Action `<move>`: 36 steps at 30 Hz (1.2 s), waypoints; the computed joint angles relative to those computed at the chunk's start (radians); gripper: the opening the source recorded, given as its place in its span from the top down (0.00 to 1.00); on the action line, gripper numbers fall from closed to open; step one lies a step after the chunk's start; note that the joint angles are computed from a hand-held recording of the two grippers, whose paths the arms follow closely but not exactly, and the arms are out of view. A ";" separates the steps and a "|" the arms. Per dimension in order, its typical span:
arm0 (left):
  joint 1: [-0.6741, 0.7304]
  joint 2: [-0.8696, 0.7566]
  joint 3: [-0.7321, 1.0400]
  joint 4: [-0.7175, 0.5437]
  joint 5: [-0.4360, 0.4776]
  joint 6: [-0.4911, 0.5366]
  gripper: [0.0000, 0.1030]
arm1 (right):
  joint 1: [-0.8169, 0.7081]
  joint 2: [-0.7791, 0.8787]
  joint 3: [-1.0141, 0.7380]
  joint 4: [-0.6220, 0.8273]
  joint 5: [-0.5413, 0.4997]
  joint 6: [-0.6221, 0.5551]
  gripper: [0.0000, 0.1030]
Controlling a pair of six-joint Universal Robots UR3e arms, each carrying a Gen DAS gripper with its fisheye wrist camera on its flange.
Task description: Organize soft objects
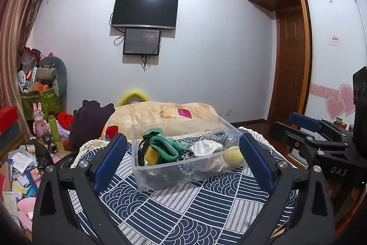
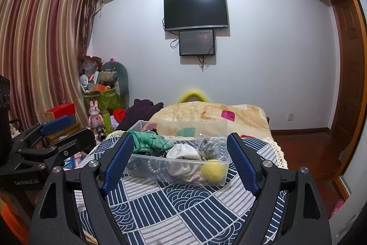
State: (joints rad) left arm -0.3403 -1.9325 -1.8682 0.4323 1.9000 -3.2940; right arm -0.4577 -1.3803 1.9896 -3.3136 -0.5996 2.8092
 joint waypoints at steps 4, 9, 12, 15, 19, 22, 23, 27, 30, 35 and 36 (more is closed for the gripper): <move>-0.001 -0.001 0.000 0.001 -0.001 -0.002 0.03 | -0.001 -0.001 -0.001 0.003 0.001 0.000 0.21; -0.003 -0.006 -0.001 0.013 0.001 0.000 0.03 | -0.001 -0.001 0.002 0.000 0.003 -0.001 0.21; -0.003 -0.007 -0.001 0.014 0.001 -0.001 0.03 | -0.001 -0.002 0.002 0.002 0.004 -0.001 0.21; -0.004 -0.007 -0.001 0.012 0.001 -0.002 0.02 | -0.003 -0.004 0.005 0.001 0.007 -0.001 0.21; -0.003 -0.005 -0.003 0.013 -0.002 -0.002 0.02 | -0.003 -0.006 0.005 0.007 0.008 -0.003 0.21; 0.000 -0.002 -0.007 0.014 -0.008 -0.002 0.02 | -0.003 -0.006 0.006 0.006 0.007 -0.003 0.21; 0.001 -0.002 -0.008 0.015 -0.012 -0.004 0.02 | -0.003 -0.007 0.006 0.007 0.008 -0.003 0.21; 0.009 0.005 -0.016 0.021 -0.029 -0.010 0.02 | -0.003 -0.007 0.006 0.006 0.008 -0.003 0.21; 0.015 0.011 -0.021 0.016 -0.041 -0.011 0.02 | -0.003 -0.008 0.008 0.006 0.007 -0.003 0.21; 0.014 0.012 -0.021 0.012 -0.038 -0.012 0.02 | -0.004 -0.017 0.016 0.011 0.009 -0.008 0.21; 0.013 0.011 -0.020 0.012 -0.035 -0.012 0.02 | -0.005 -0.016 0.017 0.009 0.009 -0.008 0.21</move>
